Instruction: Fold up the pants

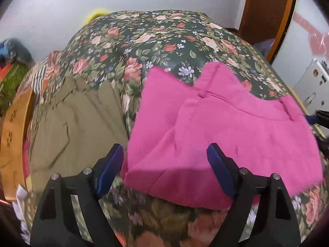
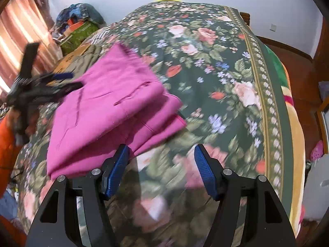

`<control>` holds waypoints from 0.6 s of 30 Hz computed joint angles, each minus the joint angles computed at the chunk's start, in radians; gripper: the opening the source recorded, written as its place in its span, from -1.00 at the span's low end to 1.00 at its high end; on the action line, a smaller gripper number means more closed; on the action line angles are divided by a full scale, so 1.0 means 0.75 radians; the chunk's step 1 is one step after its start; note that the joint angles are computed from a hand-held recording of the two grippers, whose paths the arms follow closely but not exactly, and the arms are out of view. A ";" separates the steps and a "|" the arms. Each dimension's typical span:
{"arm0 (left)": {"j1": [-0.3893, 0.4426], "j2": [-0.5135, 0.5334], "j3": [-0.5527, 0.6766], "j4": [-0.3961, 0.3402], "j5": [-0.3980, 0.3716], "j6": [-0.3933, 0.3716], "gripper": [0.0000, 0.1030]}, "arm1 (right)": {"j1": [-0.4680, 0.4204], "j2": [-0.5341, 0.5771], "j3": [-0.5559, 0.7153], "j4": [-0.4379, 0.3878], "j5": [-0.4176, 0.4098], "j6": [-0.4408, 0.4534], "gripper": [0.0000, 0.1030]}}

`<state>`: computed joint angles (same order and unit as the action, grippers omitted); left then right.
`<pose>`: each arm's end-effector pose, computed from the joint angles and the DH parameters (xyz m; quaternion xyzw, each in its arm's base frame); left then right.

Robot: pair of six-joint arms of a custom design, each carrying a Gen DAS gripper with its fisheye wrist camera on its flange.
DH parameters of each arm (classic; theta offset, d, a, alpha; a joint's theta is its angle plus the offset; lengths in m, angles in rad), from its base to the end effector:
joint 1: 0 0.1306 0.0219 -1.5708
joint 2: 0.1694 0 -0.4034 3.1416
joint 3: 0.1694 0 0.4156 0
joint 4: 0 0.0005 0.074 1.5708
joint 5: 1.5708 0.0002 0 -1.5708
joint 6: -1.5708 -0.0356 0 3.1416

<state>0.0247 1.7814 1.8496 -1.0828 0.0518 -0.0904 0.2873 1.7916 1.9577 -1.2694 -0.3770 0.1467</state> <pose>0.6437 0.0136 0.4404 0.0387 0.9605 -0.0091 0.2754 0.6038 0.1915 0.4767 -0.2481 0.9238 0.1978 0.2142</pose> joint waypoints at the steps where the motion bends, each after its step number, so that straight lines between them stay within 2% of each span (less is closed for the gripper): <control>1: 0.001 -0.021 -0.025 0.006 0.006 0.015 0.62 | -0.002 0.010 0.014 -0.005 0.007 -0.005 0.21; 4: 0.012 -0.086 -0.095 0.006 0.094 0.069 0.50 | -0.005 0.016 0.038 0.002 0.029 -0.013 0.21; 9: 0.017 -0.201 -0.232 0.031 0.194 0.198 0.50 | -0.017 -0.019 0.042 0.061 0.026 -0.025 0.21; 15: 0.014 -0.309 -0.339 0.052 0.217 0.298 0.50 | -0.007 -0.054 0.032 0.095 -0.033 -0.047 0.21; 18: 0.014 -0.345 -0.374 0.041 0.180 0.297 0.49 | 0.016 -0.051 0.015 0.076 -0.064 -0.043 0.21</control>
